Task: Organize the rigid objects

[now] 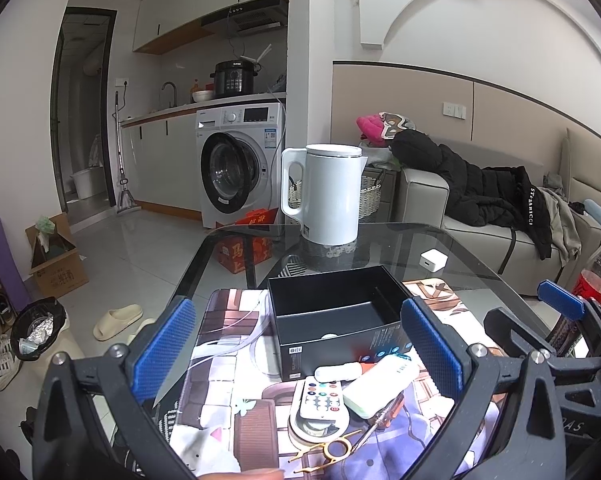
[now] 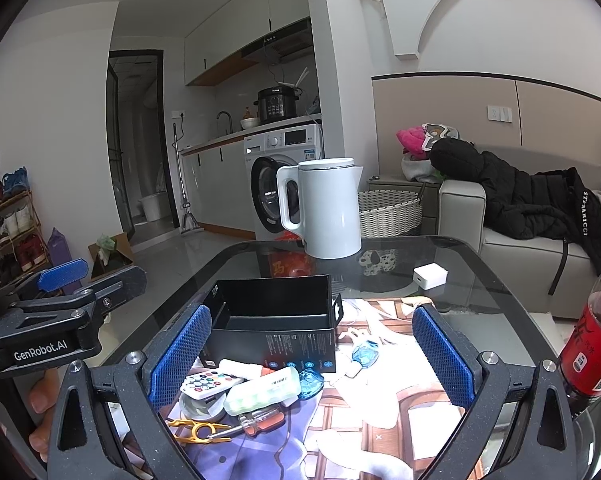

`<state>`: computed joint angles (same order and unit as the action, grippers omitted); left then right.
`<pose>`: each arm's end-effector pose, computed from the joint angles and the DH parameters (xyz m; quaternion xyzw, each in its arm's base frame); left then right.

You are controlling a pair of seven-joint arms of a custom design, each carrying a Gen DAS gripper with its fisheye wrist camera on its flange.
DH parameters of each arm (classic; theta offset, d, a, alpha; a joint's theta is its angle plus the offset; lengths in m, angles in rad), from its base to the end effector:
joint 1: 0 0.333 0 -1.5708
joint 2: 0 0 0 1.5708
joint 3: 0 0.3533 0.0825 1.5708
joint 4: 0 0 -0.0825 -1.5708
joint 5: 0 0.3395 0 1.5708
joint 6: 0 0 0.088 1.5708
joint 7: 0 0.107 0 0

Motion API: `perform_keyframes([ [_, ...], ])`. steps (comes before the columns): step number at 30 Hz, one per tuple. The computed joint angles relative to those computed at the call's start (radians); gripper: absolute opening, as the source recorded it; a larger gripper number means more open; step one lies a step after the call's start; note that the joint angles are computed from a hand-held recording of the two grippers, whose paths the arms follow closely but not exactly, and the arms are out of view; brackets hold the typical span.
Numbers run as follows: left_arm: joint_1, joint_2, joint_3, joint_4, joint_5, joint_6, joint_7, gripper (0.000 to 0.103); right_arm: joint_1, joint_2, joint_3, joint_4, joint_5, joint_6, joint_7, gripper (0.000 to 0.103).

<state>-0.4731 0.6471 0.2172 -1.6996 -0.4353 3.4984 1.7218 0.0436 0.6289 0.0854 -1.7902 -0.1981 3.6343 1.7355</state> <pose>0.6838 -0.1705 0.4289 -0.5828 0.5991 -0.4124 0.3623 0.6831 0.0985 0.4160 -0.6230 0.5344 -0.3369 0.4612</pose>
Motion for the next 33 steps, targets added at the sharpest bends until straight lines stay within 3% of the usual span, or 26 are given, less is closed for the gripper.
perform_keyframes([
  [12, 0.011, -0.003, -0.012, 0.001, 0.012, -0.004, 0.006, 0.103, 0.003, 0.004, -0.005, 0.012, 0.009, -0.006, -0.008, 0.103],
  [14, 0.028, -0.006, -0.031, 0.009, 0.031, -0.021, 0.003, 0.103, -0.014, 0.002, 0.01, 0.031, -0.012, -0.041, -0.008, 0.103],
  [16, 0.047, -0.011, -0.043, 0.025, 0.057, -0.077, -0.011, 0.103, -0.053, 0.004, 0.054, 0.069, -0.055, -0.125, -0.011, 0.103],
  [20, 0.116, -0.015, -0.104, 0.071, 0.133, -0.23, -0.054, 0.103, -0.284, 0.054, 0.356, 0.17, -0.162, -0.396, -0.075, 0.103],
  [22, 0.102, -0.006, -0.073, 0.096, 0.156, -0.302, -0.089, 0.103, -0.316, 0.075, 0.413, 0.208, -0.141, -0.503, -0.126, 0.103],
  [23, 0.101, -0.001, -0.066, 0.111, 0.171, -0.341, -0.102, 0.103, -0.324, 0.086, 0.433, 0.23, -0.128, -0.557, -0.154, 0.103],
  [28, 0.125, 0.037, -0.074, 0.195, 0.258, -0.534, -0.144, 0.103, -0.286, 0.128, 0.41, 0.333, -0.057, -0.728, -0.217, 0.102],
  [33, 0.167, 0.09, -0.122, 0.304, 0.337, -0.724, -0.156, 0.099, -0.237, 0.223, 0.398, 0.519, 0.037, -0.957, -0.275, 0.085],
])
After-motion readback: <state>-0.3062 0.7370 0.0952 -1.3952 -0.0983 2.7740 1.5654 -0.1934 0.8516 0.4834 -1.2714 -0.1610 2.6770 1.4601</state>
